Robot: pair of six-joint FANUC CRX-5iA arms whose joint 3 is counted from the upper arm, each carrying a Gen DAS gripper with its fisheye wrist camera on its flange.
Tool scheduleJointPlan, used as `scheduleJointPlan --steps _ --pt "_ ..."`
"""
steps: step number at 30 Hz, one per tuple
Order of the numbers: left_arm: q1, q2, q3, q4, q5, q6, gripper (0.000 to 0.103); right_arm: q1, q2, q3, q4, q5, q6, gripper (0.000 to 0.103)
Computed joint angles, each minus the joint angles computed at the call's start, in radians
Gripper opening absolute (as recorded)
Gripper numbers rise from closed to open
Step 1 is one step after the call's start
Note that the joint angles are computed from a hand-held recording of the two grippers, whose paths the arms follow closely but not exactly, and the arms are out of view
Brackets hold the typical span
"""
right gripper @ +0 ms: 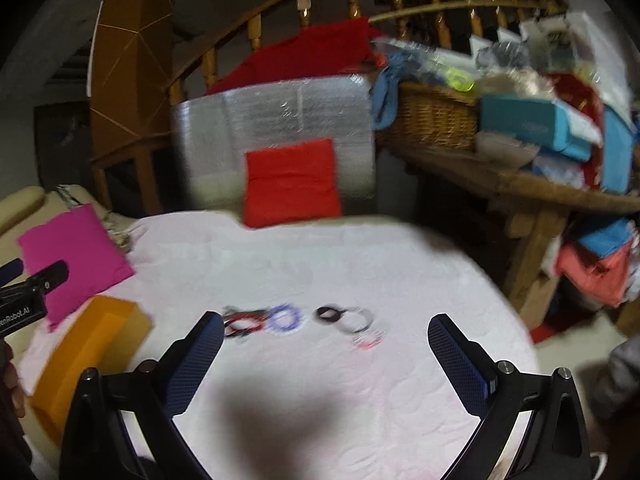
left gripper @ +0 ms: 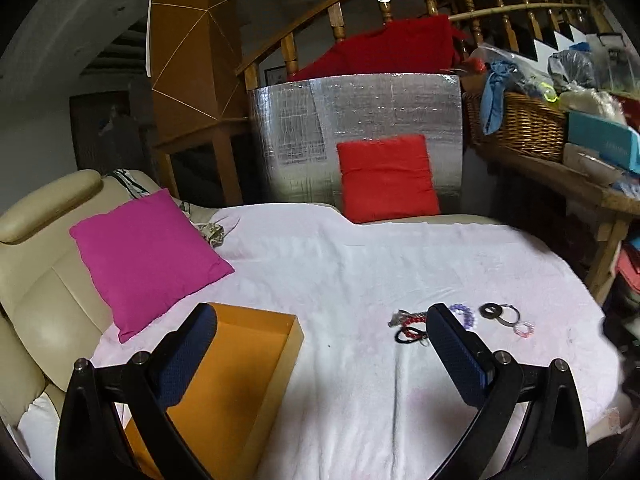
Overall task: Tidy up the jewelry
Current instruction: 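Move both tools toward the jewelry pile on the white cloth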
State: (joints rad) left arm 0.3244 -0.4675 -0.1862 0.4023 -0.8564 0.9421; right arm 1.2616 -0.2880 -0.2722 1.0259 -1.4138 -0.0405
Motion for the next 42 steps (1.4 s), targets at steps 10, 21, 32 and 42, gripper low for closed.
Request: scheduleJointPlan --steps 10,21,32,42 --pt "0.07 -0.09 -0.118 0.125 0.054 -0.106 0.103 -0.008 0.058 0.067 -0.064 -0.008 0.027 0.103" --pt "0.046 -0.07 -0.115 0.108 0.06 -0.096 0.103 -0.039 0.062 0.062 -0.072 -0.018 0.014 0.103" --pt "-0.035 -0.002 -0.05 0.01 0.071 -0.013 0.103 -0.107 0.064 0.051 -0.083 0.031 0.036 0.103" --pt "-0.053 0.115 -0.112 0.186 0.057 -0.146 0.103 -0.28 0.009 -0.066 -0.171 0.241 0.08 0.103"
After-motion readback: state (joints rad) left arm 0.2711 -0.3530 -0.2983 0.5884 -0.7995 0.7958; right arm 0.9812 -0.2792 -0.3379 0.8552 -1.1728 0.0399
